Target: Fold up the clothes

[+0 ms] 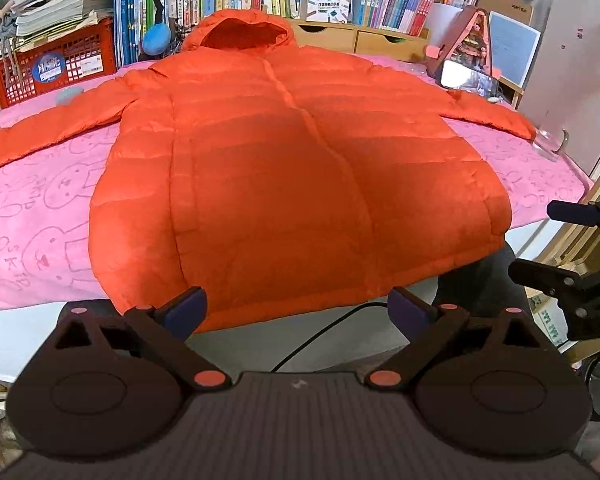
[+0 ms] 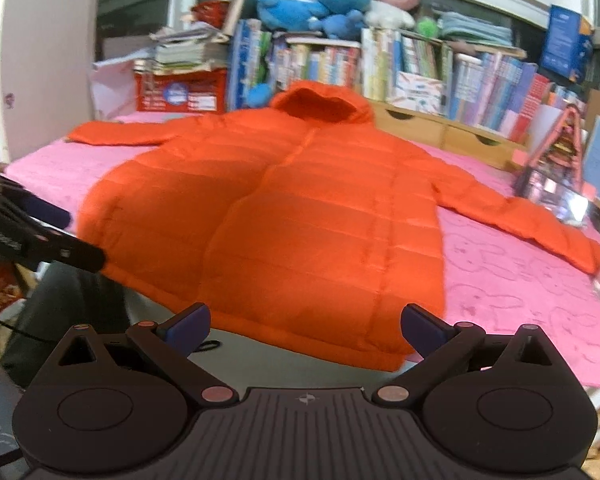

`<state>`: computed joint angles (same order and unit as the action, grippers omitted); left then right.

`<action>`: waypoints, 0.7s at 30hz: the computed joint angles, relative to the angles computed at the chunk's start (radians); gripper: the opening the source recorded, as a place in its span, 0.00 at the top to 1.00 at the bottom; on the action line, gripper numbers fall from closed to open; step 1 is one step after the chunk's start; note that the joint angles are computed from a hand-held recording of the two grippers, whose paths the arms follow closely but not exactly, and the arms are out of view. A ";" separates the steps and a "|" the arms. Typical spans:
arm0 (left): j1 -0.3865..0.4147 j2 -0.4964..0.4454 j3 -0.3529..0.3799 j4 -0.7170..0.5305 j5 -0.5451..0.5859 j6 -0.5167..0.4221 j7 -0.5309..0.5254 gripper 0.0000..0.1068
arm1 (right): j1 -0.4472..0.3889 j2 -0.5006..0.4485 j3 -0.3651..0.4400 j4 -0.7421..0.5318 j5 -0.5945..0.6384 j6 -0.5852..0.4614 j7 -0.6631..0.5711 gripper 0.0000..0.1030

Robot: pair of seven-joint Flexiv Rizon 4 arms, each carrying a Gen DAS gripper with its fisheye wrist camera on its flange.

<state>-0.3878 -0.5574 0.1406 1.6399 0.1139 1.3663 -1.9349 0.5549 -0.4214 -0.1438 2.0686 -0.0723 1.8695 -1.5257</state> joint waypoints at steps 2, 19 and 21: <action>0.003 -0.002 -0.004 -0.001 -0.004 -0.002 0.000 0.08 | -0.030 -0.004 0.016 0.007 -0.065 0.018 0.048 0.00; 0.004 -0.025 -0.009 -0.031 -0.007 -0.030 -0.015 0.08 | 0.177 -0.012 -0.182 0.013 0.080 -0.014 0.012 0.00; 0.006 -0.030 -0.011 -0.038 -0.009 -0.035 -0.013 0.08 | 0.196 -0.015 -0.206 0.014 0.088 -0.018 0.016 0.00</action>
